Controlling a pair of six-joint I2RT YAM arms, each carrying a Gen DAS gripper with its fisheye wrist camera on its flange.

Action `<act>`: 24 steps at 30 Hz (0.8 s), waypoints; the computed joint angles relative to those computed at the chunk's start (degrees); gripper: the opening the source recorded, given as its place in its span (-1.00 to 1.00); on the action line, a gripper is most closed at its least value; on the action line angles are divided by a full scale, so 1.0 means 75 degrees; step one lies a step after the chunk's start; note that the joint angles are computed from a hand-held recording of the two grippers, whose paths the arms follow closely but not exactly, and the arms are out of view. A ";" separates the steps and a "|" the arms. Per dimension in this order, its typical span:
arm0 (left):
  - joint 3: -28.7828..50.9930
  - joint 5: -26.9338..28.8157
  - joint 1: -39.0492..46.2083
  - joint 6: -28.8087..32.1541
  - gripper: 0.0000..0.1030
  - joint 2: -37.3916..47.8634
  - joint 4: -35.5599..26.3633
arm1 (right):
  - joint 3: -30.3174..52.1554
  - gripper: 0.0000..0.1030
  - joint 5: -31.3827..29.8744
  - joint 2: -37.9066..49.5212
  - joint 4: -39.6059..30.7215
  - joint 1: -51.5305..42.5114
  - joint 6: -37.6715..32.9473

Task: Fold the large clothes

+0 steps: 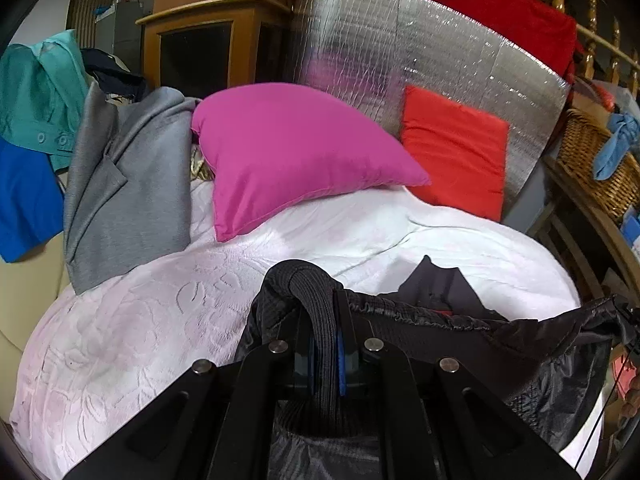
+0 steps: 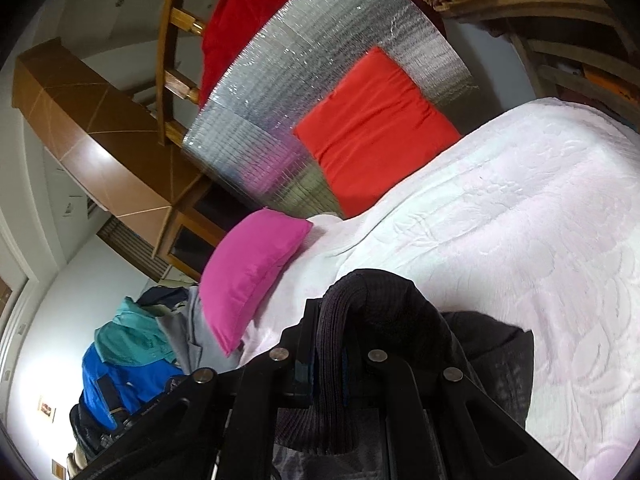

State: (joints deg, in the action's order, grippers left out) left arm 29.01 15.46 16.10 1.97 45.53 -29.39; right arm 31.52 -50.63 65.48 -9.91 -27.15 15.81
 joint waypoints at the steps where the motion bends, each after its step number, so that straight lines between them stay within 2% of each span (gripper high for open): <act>1: 0.0021 -0.0142 -0.0147 -0.0087 -0.83 0.0347 0.0266 | 0.0072 -0.83 0.0136 0.0312 0.0232 0.0129 0.0082; 10: 0.0357 -0.0883 -0.0909 -0.0479 -0.83 0.2920 0.1849 | 0.0837 -0.84 0.1122 0.2777 0.1416 0.0823 0.0279; 17: 0.0694 -0.1076 -0.1050 -0.0591 -0.82 0.4462 0.2540 | 0.1361 -0.84 0.1569 0.4032 0.1766 0.1125 0.0263; 24: 0.1008 -0.1313 -0.1321 -0.0727 -0.82 0.5494 0.3005 | 0.1846 -0.84 0.1870 0.5022 0.2010 0.1311 0.0429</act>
State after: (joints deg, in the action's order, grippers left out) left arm 36.56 5.61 6.20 -3.48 86.74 -6.85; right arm 45.36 -36.60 103.14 5.17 -17.32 19.02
